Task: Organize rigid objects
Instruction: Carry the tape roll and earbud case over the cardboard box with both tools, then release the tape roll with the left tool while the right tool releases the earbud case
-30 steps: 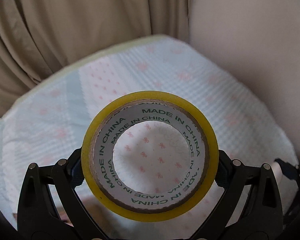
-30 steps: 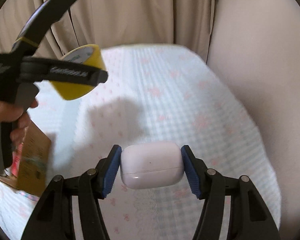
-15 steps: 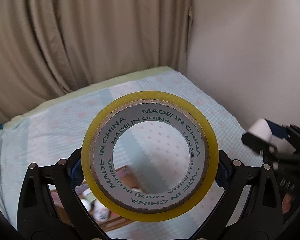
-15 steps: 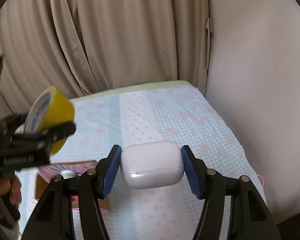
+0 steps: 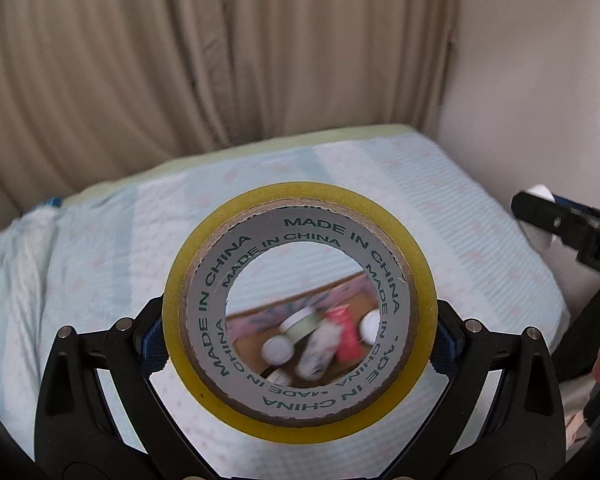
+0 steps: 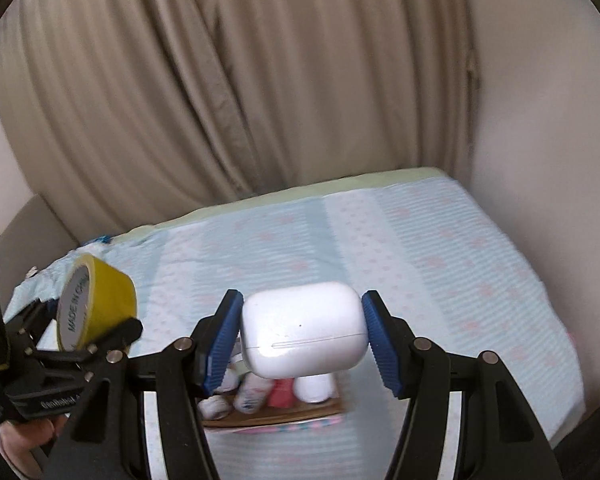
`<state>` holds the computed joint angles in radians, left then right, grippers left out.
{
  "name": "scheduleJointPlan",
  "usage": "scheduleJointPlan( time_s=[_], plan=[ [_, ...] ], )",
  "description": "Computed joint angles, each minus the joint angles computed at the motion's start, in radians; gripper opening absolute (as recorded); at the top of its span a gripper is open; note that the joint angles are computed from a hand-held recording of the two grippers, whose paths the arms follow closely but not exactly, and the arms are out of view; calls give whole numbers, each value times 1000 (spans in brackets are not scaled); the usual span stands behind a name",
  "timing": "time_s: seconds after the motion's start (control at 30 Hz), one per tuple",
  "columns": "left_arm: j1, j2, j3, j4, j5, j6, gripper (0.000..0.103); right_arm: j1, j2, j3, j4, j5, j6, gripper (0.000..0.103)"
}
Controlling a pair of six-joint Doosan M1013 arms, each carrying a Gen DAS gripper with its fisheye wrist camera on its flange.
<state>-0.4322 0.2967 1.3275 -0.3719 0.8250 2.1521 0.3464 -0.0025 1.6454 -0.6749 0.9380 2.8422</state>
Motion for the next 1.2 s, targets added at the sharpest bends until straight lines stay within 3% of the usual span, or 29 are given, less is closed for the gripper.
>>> scheduleJointPlan(
  time_s=[0.17, 0.43, 0.63, 0.97, 1.2],
  plan=[
    [32, 33, 5, 82, 30, -76, 98, -9, 63, -37, 116, -75, -79, 56],
    [31, 132, -14, 193, 117, -201, 98, -65, 153, -43, 385, -153, -248, 57],
    [17, 214, -45, 241, 174, -252, 98, -126, 223, -39, 526, -150, -352, 57],
    [-15, 382, -194, 310, 314, -336, 98, -202, 320, -25, 651, -125, -474, 57],
    [-30, 416, -240, 338, 369, -359, 98, -231, 357, -19, 716, -109, -513, 57]
  ],
)
